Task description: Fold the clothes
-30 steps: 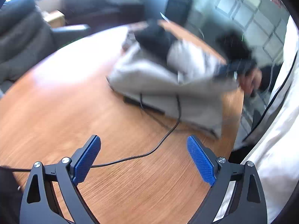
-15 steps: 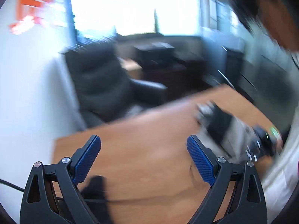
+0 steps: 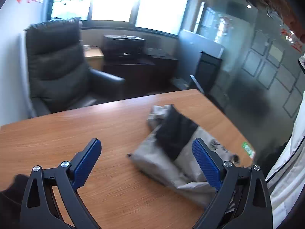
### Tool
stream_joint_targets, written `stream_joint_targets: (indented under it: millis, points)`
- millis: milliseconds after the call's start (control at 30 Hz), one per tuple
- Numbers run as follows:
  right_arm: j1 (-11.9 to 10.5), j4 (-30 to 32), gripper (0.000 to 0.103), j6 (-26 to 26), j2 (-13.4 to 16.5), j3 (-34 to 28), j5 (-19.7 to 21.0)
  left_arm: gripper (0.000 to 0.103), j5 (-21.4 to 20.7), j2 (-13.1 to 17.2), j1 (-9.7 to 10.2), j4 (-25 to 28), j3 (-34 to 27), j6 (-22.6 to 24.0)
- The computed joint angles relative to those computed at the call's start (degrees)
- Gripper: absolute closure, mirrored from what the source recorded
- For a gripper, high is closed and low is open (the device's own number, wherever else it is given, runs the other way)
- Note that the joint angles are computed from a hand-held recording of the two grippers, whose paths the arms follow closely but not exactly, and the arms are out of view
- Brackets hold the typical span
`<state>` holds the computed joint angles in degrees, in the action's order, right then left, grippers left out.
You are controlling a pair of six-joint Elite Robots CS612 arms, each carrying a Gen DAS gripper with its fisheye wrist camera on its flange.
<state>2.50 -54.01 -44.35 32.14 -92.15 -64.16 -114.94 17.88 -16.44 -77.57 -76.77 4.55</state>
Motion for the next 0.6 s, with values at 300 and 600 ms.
stream_joint_targets:
  millis: [300, 600]
  points:
    - [-8.7, 14.0, 0.016, 5.8, -2.5, -0.4, 26.8, 0.006, -14.3, -4.0, -4.01, -5.5, 16.9, 11.9]
    - [-6.8, 23.4, 0.015, -0.6, -3.5, 5.7, 24.2, 0.006, -17.2, -7.5, -7.38, -6.3, 33.9, 14.6]
